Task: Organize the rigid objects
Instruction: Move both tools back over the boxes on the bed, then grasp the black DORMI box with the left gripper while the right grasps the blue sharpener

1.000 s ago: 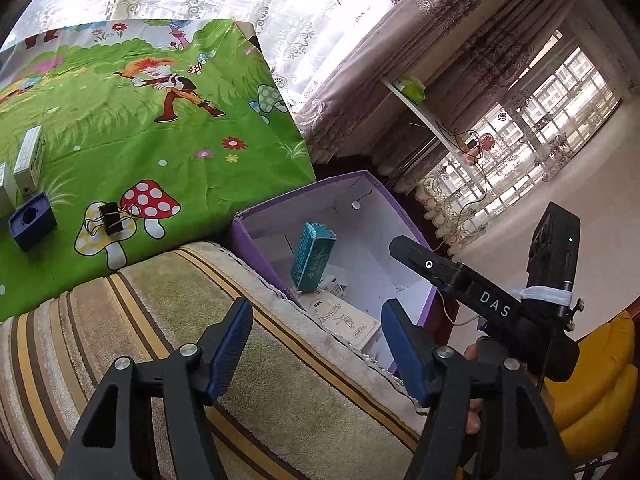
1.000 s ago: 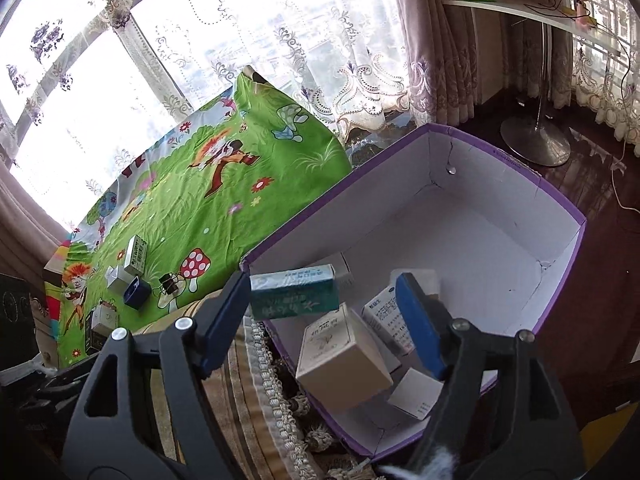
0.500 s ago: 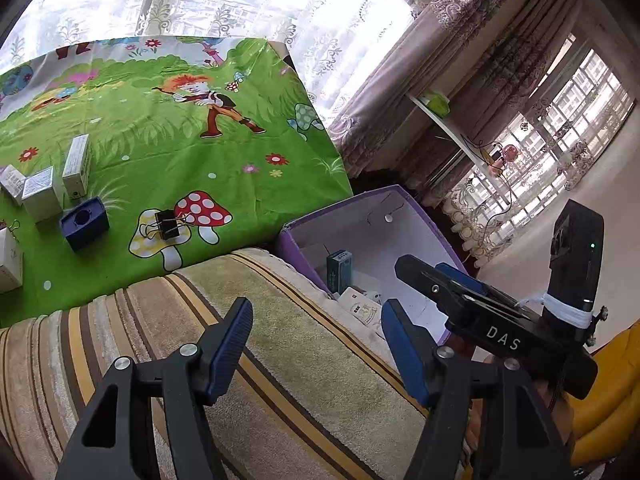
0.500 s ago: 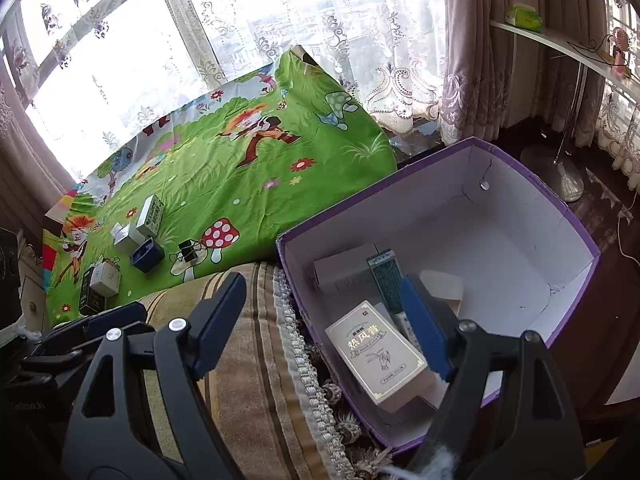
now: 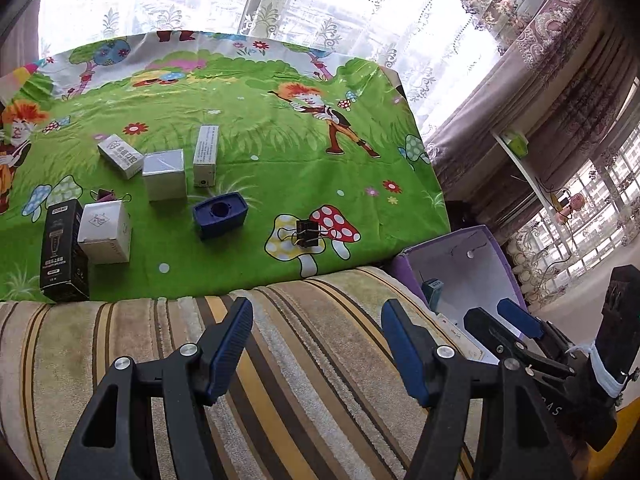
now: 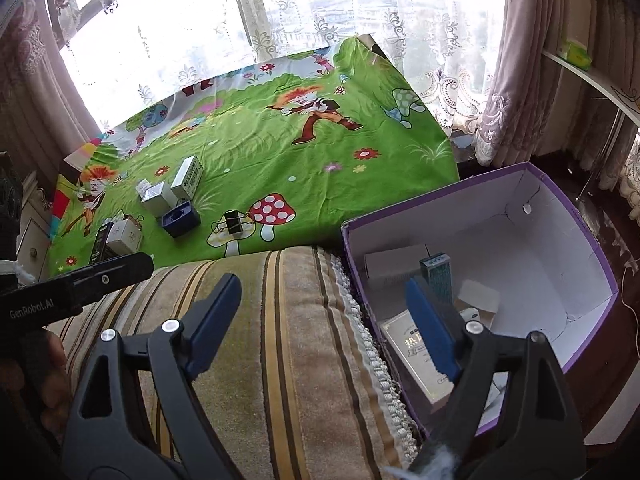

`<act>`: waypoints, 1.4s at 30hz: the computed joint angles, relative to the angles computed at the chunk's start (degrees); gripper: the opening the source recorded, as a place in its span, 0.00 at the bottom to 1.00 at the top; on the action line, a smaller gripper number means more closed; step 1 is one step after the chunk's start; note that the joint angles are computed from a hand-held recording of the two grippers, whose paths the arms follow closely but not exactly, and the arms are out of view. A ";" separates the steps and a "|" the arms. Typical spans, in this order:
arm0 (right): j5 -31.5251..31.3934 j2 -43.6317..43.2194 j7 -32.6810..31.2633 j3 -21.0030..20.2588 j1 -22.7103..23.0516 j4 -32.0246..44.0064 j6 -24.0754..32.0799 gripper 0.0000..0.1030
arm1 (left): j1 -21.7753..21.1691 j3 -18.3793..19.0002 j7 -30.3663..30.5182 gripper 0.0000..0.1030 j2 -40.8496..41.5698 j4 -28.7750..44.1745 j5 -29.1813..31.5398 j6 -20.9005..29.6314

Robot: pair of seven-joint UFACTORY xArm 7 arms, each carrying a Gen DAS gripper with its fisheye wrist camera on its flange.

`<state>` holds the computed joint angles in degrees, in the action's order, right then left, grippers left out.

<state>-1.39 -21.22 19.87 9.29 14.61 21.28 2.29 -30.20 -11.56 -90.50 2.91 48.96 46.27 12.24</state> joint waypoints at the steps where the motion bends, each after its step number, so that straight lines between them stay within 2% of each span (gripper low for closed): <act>1: -0.03 0.44 -0.22 0.03 0.53 0.37 -0.05 0.84 | 0.15 0.27 -0.94 0.66 -1.38 -1.39 0.44 0.47; 6: 1.59 3.15 -2.82 -2.21 4.79 2.59 -0.39 0.84 | 4.07 -1.30 -4.69 0.66 -9.11 -8.93 0.60 3.60; 9: 1.85 4.96 -3.98 -1.76 5.70 4.39 -0.47 0.84 | 7.01 -2.09 -5.62 0.66 -14.31 -14.07 -1.10 4.50; 14: 0.41 8.06 -5.16 0.50 5.29 7.47 0.51 0.84 | 9.35 -2.13 -0.41 0.66 -19.15 -19.49 -7.61 5.65; 17: 1.42 10.06 -7.77 -0.51 7.34 9.57 1.80 0.84 | 10.78 -2.61 2.90 0.66 -20.41 -20.77 -10.60 6.65; 22: -0.75 13.85 -8.84 1.54 6.65 13.88 4.05 0.84 | 13.15 -3.09 9.22 0.66 -18.84 -20.85 -15.63 6.80; 27: -2.94 19.16 -8.28 2.37 6.82 19.60 7.21 0.84 | 15.74 -4.53 14.01 0.66 -16.13 -18.38 -17.16 9.65; 31: -8.24 23.74 -4.96 2.32 7.66 24.75 9.58 0.84 | 15.33 -2.16 20.31 0.66 -11.74 -16.24 -21.01 9.90; 37: -13.21 31.01 -1.91 0.59 10.64 33.07 13.81 0.84 | 15.01 -0.64 22.29 0.65 -7.97 -13.22 -21.12 12.12; 42: -15.83 36.58 -0.57 -1.14 13.23 39.50 16.31 0.84 | 14.54 1.75 26.64 0.65 -4.68 -11.94 -25.71 10.57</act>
<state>-17.22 15.37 19.30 8.15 27.84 60.78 18.60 -15.66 -9.81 -63.86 -1.77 37.01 20.56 22.80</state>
